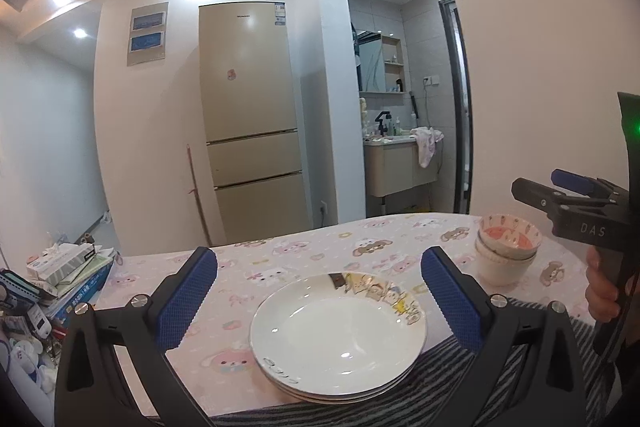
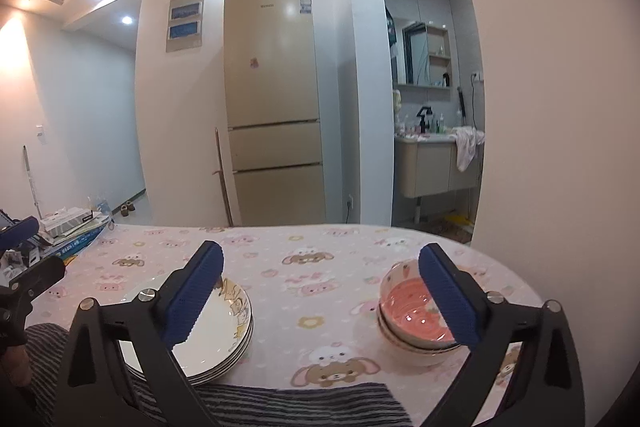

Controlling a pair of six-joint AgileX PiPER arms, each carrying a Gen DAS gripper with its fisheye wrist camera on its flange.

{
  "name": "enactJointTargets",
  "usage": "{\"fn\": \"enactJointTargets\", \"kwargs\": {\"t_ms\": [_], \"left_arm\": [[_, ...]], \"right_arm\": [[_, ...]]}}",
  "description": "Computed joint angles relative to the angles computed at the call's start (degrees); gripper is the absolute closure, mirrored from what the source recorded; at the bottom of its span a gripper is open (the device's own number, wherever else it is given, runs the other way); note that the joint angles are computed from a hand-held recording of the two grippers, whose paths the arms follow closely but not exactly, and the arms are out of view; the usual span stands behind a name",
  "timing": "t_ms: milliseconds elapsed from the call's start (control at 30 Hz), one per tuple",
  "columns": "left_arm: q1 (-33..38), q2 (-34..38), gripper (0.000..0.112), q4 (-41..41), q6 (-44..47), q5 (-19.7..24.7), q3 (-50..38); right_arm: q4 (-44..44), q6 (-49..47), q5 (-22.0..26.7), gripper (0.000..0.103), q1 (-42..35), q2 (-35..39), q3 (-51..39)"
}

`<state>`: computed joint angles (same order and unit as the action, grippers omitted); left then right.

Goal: Organize plates and bowls
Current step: 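Move both grippers to the rim of the stacked pink bowls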

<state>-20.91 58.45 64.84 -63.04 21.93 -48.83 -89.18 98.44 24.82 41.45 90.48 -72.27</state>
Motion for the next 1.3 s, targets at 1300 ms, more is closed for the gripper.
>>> {"fn": "enactJointTargets", "kwargs": {"t_ms": [1300], "left_arm": [[-3.54,56.26,0.01,-68.44,50.61,33.46,-75.41]], "right_arm": [[120.29,-98.5,22.01,0.012,-41.53,17.1,-27.01]]}}
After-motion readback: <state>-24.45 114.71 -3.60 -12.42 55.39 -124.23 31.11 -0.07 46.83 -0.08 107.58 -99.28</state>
